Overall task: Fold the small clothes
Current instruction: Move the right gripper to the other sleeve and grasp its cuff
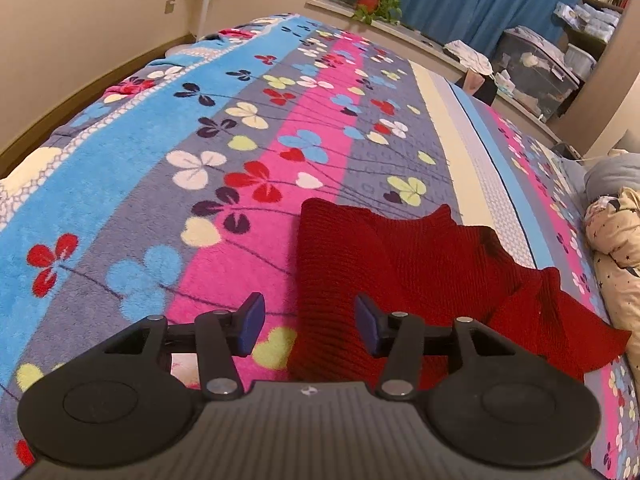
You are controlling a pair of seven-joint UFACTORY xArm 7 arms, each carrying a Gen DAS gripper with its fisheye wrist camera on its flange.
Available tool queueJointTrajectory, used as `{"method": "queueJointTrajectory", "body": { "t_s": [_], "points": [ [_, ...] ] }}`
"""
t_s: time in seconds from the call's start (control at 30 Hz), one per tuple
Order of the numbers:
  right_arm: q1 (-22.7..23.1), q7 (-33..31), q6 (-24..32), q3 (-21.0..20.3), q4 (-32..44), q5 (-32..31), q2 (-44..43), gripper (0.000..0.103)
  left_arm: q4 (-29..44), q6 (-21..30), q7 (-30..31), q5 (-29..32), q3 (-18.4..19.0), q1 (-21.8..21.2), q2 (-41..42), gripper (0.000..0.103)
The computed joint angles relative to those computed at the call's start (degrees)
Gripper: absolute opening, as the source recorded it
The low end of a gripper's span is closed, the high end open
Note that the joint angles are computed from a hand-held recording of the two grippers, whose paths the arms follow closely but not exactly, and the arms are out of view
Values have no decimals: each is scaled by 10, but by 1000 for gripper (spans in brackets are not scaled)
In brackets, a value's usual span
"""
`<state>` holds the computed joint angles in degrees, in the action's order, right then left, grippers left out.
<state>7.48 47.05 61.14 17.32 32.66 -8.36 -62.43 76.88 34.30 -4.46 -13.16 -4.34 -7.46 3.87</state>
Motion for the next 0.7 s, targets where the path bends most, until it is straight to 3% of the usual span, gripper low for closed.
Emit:
{"method": "queueJointTrajectory", "body": {
  "t_s": [0.2,0.33,0.43,0.6,0.7],
  "points": [
    [1,2,-1,2,1,-1,1,34,-2,0,-8,4,1,0,-2,58],
    [0,0,-8,7,0,-10,-2,16,-1,1,-11,4,2,1,-2,58],
    [-7,7,-25,12,-3,-20,-14,13,0,3,-18,11,3,1,-2,58],
    [-20,16,-97,0,-3,-19,11,15,6,0,-23,1,5,5,-2,58],
    [-30,28,-173,-9,14,-5,79,28,10,4,-25,4,6,8,1,58]
  ]
}}
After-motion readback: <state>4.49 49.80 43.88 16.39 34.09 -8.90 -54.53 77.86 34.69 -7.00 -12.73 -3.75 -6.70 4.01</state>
